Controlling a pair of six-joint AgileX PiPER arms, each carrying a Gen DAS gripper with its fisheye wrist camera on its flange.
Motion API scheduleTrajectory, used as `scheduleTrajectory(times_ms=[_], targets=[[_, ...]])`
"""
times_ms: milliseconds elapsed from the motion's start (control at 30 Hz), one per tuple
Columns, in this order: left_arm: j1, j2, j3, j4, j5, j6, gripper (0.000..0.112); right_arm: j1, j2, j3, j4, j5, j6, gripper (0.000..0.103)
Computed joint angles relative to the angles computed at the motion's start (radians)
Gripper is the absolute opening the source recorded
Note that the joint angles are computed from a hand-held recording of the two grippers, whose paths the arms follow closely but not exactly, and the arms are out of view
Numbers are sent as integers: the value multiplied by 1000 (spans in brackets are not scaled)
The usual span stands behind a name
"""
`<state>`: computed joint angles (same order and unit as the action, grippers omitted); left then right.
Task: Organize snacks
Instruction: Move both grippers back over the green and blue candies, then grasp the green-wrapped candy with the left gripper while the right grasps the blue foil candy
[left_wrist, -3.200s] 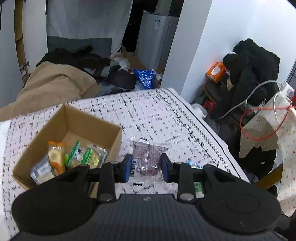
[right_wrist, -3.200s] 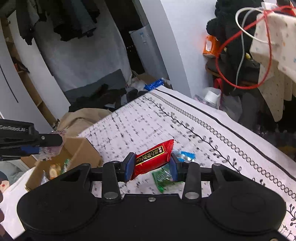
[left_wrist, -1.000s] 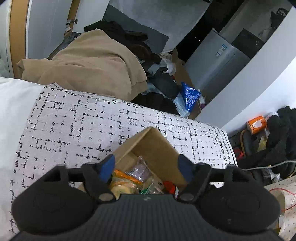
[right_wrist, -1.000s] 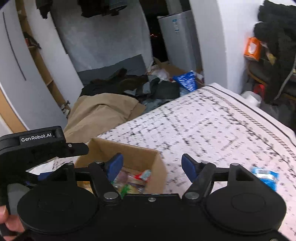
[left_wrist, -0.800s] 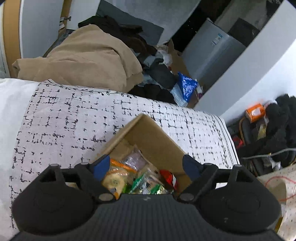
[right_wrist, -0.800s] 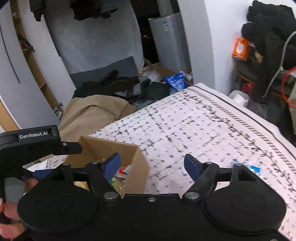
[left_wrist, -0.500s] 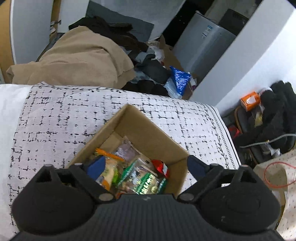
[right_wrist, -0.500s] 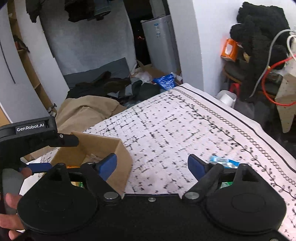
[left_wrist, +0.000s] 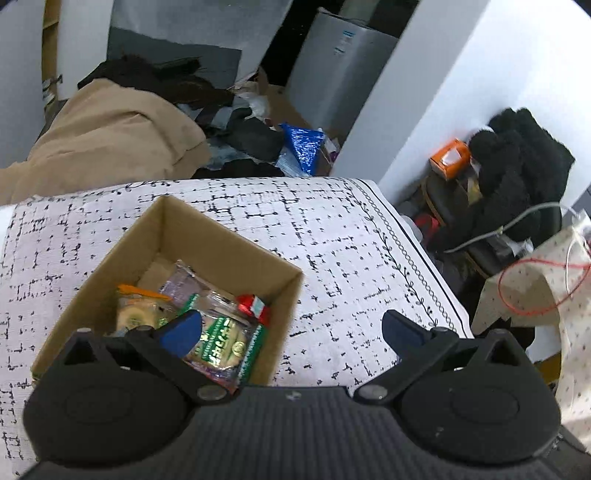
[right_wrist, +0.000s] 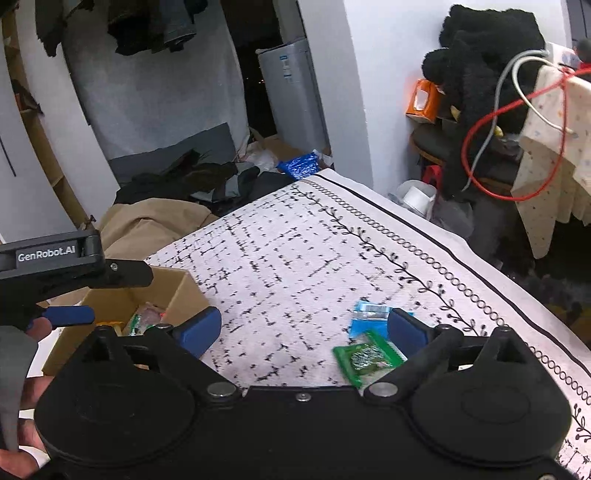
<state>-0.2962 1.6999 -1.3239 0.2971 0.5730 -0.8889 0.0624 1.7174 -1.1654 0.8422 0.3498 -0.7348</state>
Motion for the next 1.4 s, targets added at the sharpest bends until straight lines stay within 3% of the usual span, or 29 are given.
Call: scheduleTrajectory(times_ms=[400, 533, 700, 767, 1000, 1200, 1300, 1400], targets=[[-109, 47, -23, 124, -12, -103, 103, -146, 58, 36, 259, 72, -315, 97], [-147, 83, -47, 131, -13, -104, 103, -215, 93, 61, 453, 123, -509, 96], [-170, 129, -84, 85, 0, -90, 103, -261, 157, 75, 599, 137, -632, 88], [-179, 154, -99, 62, 0, -97, 103, -273, 188, 62, 591, 152, -633, 83], [-238, 265, -199, 188, 76, -199, 103, -315, 264, 22, 598, 204, -629, 68], [-247, 336, -264, 163, 74, -195, 101, -347, 335, -42, 594, 271, -593, 58], [-245, 355, -266, 125, 31, -173, 99, -361, 372, -81, 581, 310, -554, 53], [-253, 381, -288, 112, 12, -149, 92, -371, 396, -105, 592, 332, -540, 53]])
